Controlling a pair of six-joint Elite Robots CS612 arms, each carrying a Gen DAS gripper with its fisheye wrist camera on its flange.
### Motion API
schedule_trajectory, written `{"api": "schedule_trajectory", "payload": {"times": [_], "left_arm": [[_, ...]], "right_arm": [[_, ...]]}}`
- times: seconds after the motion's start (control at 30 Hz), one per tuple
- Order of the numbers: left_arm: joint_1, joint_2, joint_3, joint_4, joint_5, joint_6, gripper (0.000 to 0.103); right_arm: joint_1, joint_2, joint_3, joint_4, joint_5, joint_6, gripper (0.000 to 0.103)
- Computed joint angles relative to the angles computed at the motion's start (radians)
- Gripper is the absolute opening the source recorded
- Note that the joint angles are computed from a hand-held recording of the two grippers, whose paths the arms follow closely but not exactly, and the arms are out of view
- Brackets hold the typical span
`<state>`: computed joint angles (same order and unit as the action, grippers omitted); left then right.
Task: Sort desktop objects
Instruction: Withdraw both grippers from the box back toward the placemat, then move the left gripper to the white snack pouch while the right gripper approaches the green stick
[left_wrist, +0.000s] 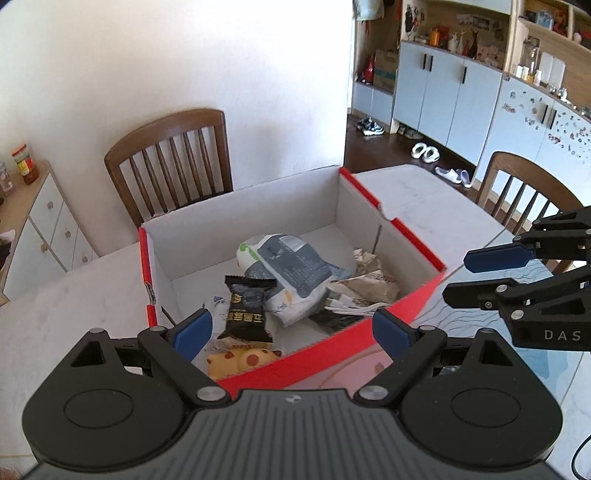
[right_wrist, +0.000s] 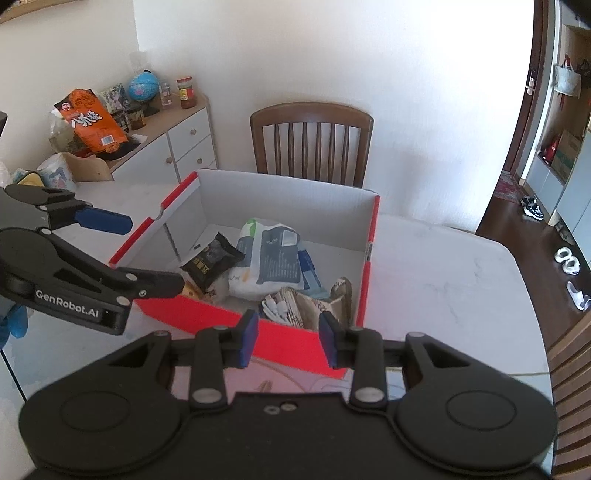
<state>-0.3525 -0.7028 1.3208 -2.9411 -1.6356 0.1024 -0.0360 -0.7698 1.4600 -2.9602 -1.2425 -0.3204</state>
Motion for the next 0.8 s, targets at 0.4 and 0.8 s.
{"api": "schedule_trajectory", "payload": {"times": [0.4, 0.8], "left_arm": [[-0.018, -0.054, 0.131, -0.099, -0.025, -0.022, 0.094], [-0.044, -0.083, 0.26, -0.195, -0.015, -0.066, 0.103]], "right_arm": [[-0.026, -0.052, 0.122, -0.063, 0.019, -0.031, 0.051], [-0.05, -0.075, 0.21, -0.09, 0.014, -0.028, 0.061]]}}
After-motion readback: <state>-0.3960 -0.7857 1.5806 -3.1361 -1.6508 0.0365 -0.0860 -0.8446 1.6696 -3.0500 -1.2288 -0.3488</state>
